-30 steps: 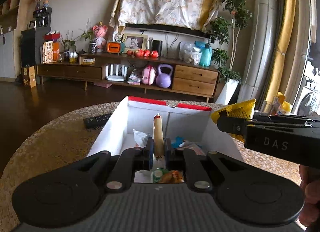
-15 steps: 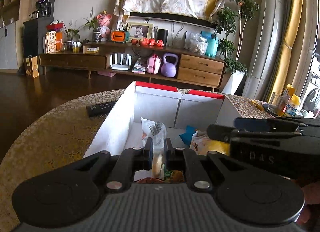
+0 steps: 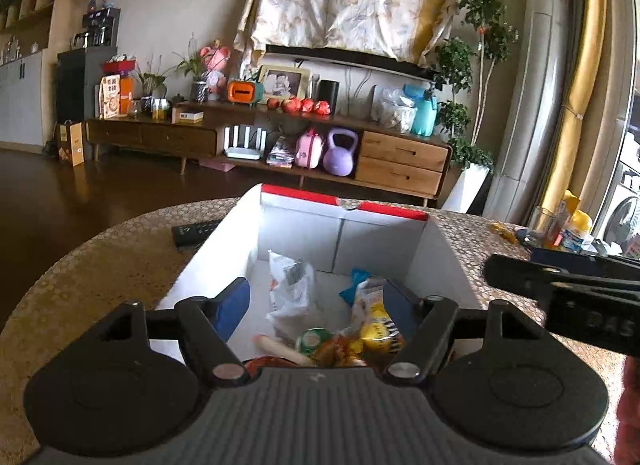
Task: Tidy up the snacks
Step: 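Move both grippers back from the box to the black packet on the table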
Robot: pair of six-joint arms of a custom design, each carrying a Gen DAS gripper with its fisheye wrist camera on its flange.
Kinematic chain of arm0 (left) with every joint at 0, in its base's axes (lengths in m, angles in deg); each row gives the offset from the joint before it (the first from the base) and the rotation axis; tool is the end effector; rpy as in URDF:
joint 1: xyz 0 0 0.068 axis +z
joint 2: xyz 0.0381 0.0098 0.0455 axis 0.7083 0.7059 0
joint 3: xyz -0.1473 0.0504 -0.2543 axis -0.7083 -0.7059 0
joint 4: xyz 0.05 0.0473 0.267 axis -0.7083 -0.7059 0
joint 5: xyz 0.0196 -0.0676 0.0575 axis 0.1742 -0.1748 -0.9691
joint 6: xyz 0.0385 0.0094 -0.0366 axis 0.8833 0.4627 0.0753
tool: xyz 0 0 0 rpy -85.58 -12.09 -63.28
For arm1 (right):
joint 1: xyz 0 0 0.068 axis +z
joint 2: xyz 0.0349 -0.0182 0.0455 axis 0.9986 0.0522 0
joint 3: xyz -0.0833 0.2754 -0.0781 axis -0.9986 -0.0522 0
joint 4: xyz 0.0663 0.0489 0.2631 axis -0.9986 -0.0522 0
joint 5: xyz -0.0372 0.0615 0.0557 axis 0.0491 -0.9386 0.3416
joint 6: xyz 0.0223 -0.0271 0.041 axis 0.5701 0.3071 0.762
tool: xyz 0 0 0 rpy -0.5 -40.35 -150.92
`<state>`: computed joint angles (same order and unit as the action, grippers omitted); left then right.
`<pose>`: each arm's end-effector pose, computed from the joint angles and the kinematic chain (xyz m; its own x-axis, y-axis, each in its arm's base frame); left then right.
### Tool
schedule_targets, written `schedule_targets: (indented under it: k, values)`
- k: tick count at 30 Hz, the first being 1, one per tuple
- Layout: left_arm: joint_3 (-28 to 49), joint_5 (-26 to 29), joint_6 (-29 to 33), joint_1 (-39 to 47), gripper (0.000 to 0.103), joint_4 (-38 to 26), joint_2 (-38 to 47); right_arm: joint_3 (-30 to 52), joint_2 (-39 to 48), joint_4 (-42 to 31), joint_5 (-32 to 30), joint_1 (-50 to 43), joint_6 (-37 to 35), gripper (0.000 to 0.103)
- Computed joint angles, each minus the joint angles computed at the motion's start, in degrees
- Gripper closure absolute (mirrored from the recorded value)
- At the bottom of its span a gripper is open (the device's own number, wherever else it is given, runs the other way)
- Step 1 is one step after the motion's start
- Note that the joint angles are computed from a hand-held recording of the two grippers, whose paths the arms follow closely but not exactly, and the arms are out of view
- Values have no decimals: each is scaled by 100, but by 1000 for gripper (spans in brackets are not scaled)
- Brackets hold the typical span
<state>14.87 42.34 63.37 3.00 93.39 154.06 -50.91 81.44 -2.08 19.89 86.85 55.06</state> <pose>0.2322 -0.1857 0.1452 -0.4641 -0.0768 -0.8824 0.0762 0.9891 -0.1262 0.2248 0.0091 0.1896 -0.4028 -0.0412 -0.9143 -0.2653 0.9614 0.0736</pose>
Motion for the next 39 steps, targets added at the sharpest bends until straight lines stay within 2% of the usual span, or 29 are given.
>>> schedule_targets:
  k: [8, 13, 18, 25, 34, 39]
  values:
    - [369, -329, -83, -759, 30, -205, 135, -536, -1098, -395, -830, -1689, -191, 42]
    - [836, -344, 53, -1247, 30, -127, 523, -710, -1064, -464, -1731, -3346, -626, 41]
    - [1637, -197, 318, -1632, 30, -124, 1268, -628, -226, -207, -2442, -4834, -1211, 41]
    - [2756, 87, 590, -1948, 30, -307, 2227, -411, 923, 361, -2800, -5923, -1717, 41]
    - [3777, 377, 854, -2053, 30, -656, 3041, 133, 2146, 812, -2935, -6383, -1850, 41]
    - [4154, 471, 873, -2056, 30, -826, 3345, 637, 2798, 891, -2663, -6150, -1726, 41]
